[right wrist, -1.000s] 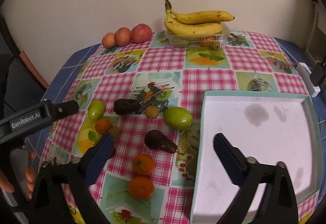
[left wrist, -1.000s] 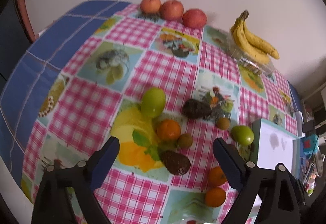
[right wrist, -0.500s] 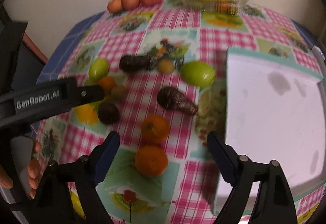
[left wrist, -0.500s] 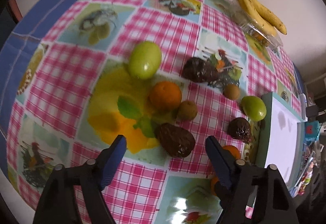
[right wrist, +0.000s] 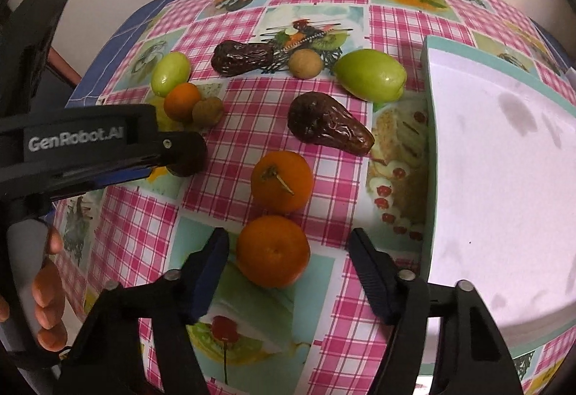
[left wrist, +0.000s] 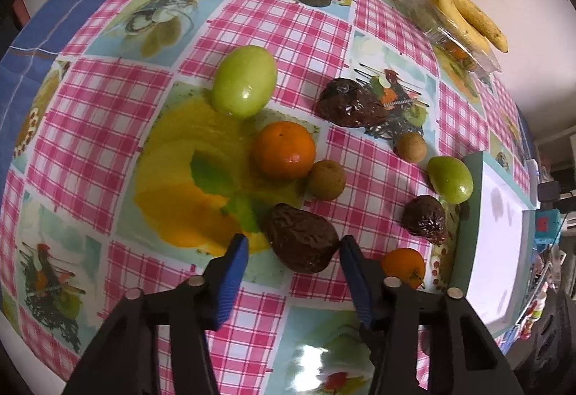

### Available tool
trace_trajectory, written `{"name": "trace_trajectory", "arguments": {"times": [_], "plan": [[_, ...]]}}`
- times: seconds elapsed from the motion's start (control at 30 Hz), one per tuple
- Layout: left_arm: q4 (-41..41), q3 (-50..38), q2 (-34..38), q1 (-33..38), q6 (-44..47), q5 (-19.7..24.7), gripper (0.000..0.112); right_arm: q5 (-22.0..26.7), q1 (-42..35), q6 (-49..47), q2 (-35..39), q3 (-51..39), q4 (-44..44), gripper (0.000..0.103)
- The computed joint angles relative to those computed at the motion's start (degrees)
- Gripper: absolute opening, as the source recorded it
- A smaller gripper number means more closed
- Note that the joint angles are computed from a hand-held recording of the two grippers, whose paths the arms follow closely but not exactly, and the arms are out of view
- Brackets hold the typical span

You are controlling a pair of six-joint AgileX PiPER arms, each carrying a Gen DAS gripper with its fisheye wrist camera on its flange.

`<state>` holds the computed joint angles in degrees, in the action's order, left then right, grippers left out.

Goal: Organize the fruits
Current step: 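Close the left tool on a dark brown date while the right tool grasps an orange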

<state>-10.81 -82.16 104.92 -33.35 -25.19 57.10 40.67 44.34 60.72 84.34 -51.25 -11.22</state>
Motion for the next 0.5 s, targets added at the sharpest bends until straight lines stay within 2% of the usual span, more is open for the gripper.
{"name": "trace_trajectory", "arguments": {"times": [0.23,0.4,0.5], "plan": [[0.38,-0.84,0.80,-0.34,-1.10,0.34,0.041,-1.35,-0.51,-1.46,-0.20,0.32,1.13,0.049],[0.43,-0.41,0.25,-0.24,-0.96,0.45,0.040,-1.75,-0.65,-2.28,-0.44,0.32,1.67,0.042],[0.42,0.07,-0.14,-0.14,-0.77,0.18,0.040,-1.46,-0.38,-2.18,-0.19,0.01,1.30,0.041]]}}
